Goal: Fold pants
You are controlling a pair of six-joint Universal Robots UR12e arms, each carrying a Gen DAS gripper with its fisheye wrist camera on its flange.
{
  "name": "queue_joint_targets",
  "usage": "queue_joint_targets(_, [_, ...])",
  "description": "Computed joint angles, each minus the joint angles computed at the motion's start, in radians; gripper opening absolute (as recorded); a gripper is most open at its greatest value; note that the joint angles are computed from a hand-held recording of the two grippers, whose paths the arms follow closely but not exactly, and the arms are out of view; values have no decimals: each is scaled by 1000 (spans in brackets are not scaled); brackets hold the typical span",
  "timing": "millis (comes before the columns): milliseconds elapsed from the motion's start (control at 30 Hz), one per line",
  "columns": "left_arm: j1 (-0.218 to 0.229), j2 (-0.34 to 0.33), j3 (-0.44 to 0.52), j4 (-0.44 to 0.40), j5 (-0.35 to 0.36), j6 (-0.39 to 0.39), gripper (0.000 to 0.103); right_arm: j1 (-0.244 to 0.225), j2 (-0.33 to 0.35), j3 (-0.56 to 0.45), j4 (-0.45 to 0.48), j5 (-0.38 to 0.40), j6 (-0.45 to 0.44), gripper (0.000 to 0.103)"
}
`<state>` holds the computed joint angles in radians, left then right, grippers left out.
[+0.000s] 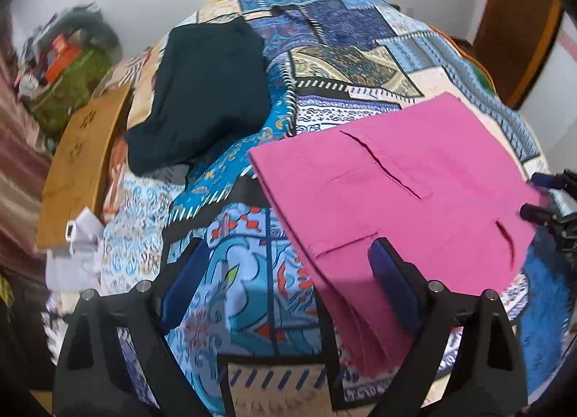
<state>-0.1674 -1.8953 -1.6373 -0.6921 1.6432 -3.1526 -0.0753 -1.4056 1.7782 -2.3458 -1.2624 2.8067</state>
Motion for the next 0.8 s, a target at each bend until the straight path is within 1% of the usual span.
queue_joint_targets(167, [16, 34, -30, 11, -70, -93, 91, 15, -13, 13, -90, 73, 8, 83])
queue_joint_targets(200, [20, 42, -38, 12, -95, -115, 91, 20, -11, 13, -103, 81, 6, 83])
queue_joint_targets(267, [25, 50, -47, 10, -136, -147, 91, 36, -3, 10, -110, 84, -10, 83])
queue_joint_targets(333, [28, 57, -57, 7, -169, -171, 91, 53, 8, 4, -97, 65, -29, 83])
queue_joint_targets(400, [28, 63, -65, 5, -189, -182, 91, 67, 16, 1, -70, 47, -42, 83])
queue_joint_targets(467, [26, 68, -72, -1, -198, -187, 91, 66, 17, 6, -64, 57, -22, 82])
queue_joint_targets(567, [28, 80, -92, 2, -236, -185, 91, 66, 18, -2, -25, 75, -5, 78])
queue_joint_targets(667, [25, 88, -107, 1, -258, -185, 91, 71, 14, -1, -23, 70, -1, 78])
queue_joint_targets(800, [25, 87, -116, 13, -290, -184, 91, 70, 16, -6, -5, 92, 16, 78])
